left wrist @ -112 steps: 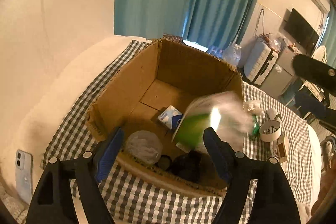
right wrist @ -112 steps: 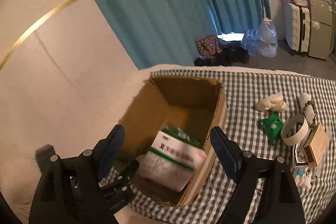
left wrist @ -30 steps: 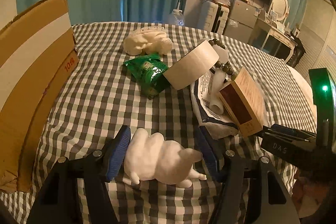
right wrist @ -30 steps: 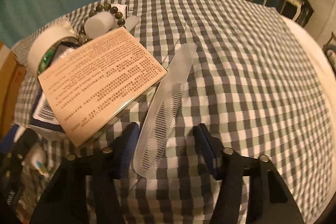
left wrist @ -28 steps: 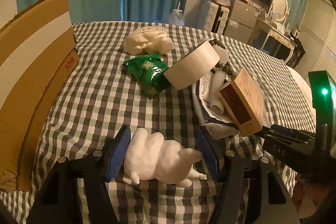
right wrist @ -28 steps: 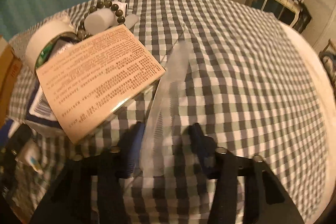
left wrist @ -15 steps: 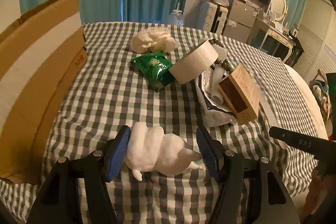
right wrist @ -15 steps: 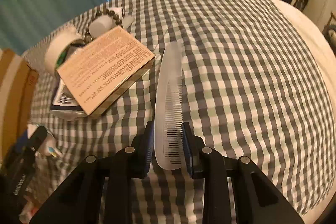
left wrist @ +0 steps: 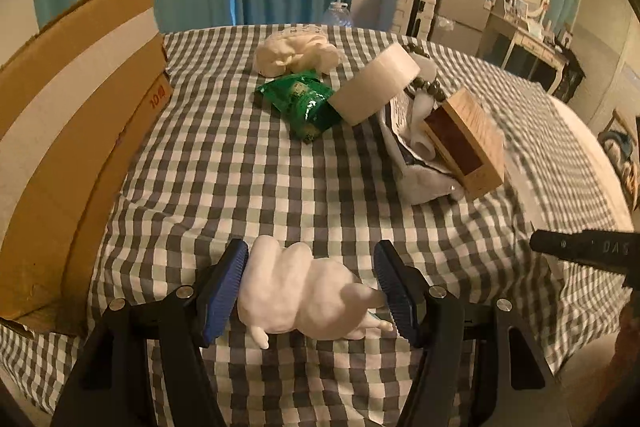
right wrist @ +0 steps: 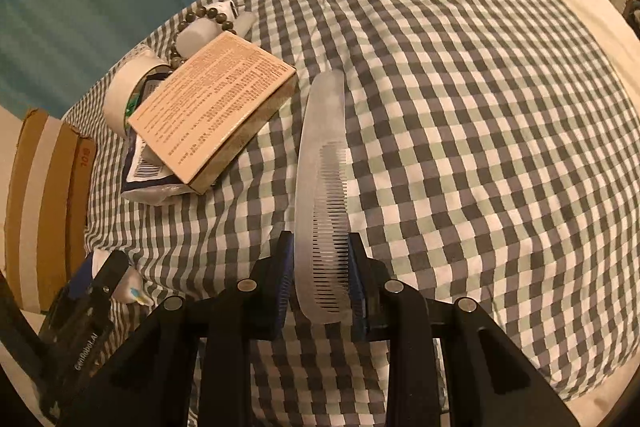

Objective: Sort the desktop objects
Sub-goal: 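Carry the cotton bag and comb over the cardboard box with both tools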

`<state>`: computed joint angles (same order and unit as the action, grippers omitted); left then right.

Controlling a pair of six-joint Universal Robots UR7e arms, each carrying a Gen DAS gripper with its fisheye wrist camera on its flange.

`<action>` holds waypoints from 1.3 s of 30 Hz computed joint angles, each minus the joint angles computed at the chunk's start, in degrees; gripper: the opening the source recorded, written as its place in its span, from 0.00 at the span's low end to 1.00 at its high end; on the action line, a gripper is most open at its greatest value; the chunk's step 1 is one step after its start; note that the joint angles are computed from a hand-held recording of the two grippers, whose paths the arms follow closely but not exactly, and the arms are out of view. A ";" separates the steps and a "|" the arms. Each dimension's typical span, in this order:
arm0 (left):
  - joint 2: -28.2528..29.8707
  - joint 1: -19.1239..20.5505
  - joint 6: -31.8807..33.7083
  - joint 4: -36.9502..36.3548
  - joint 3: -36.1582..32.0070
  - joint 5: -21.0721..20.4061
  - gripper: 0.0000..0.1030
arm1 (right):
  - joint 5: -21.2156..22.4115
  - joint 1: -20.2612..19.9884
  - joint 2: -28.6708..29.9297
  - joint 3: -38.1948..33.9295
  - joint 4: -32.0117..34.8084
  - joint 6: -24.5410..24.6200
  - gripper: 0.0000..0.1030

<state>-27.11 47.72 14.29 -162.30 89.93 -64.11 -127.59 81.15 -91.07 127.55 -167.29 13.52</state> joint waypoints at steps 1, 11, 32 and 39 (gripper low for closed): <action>0.20 -0.01 0.32 0.38 -0.08 0.23 0.66 | -0.14 -0.13 0.36 -0.26 0.22 0.06 0.25; 1.50 0.32 0.39 3.30 -1.00 1.58 0.64 | -3.49 -0.09 3.70 -2.52 0.60 -2.31 0.25; -8.86 -2.36 -0.28 2.18 1.45 -2.57 0.64 | 16.52 3.67 -9.20 5.36 -4.19 7.08 0.25; -12.40 -1.99 -0.83 2.93 0.01 -3.45 0.64 | 11.83 14.10 -3.67 0.65 -3.78 7.02 0.25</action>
